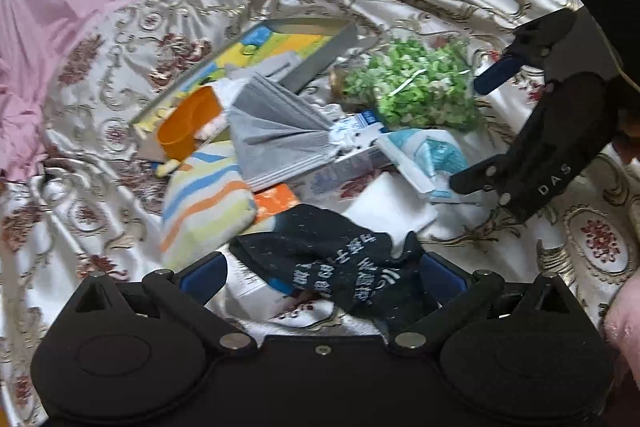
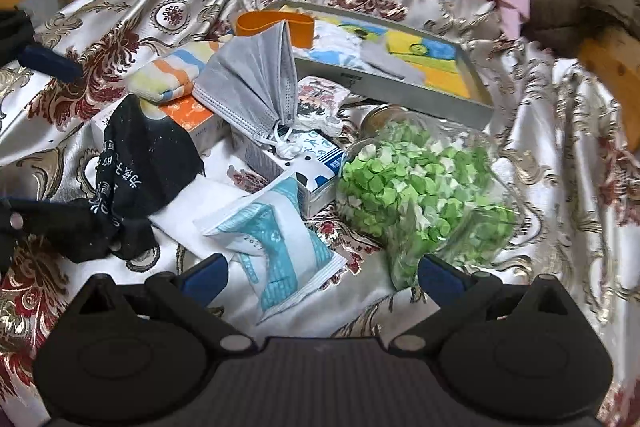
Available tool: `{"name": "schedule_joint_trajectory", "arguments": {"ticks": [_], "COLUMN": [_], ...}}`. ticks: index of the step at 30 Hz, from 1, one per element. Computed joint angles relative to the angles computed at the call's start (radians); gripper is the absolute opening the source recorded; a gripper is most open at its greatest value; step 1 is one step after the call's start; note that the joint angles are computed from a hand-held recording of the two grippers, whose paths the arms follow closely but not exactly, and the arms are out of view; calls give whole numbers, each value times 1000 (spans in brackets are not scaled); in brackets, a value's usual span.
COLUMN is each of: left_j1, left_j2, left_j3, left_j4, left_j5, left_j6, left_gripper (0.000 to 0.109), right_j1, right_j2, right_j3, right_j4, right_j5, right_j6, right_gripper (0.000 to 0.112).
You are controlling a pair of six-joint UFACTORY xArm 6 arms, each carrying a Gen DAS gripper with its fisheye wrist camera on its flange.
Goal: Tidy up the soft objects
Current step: 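Grasp the black printed sock with the left tool while the right tool grasps the white-blue packet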
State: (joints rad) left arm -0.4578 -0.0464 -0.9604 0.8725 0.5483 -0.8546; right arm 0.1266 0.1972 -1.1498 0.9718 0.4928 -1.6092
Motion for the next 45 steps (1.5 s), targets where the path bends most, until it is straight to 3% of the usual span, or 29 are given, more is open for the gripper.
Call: {"name": "schedule_joint_trajectory", "arguments": {"ticks": [5, 15, 24, 27, 33, 39, 45], "left_j1": [25, 61, 80, 92, 94, 69, 61], "left_j2": [17, 58, 60, 62, 55, 37, 64], "left_j3": [6, -2, 1, -1, -9, -15, -40], "left_j4": [-46, -210, -294, -309, -335, -466, -572], "left_j5": [-83, -140, -174, -183, -152, -81, -7], "left_j6": [61, 260, 265, 233, 192, 302, 320], "left_gripper": [97, 84, 72, 69, 64, 63, 59], "right_j1": [-39, -38, -34, -36, -29, -27, -28], "right_j2": [42, 84, 106, 111, 115, 116, 117], "right_j3": [-77, -133, -147, -155, -153, -151, -151], "right_j4": [-21, -34, 8, 22, 20, 30, 42], "right_j5": [155, 267, 266, 271, 244, 231, 238], "right_j6": [23, -35, -15, -4, 3, 2, 11], "right_gripper": [103, 97, 76, 73, 68, 66, 61]}}
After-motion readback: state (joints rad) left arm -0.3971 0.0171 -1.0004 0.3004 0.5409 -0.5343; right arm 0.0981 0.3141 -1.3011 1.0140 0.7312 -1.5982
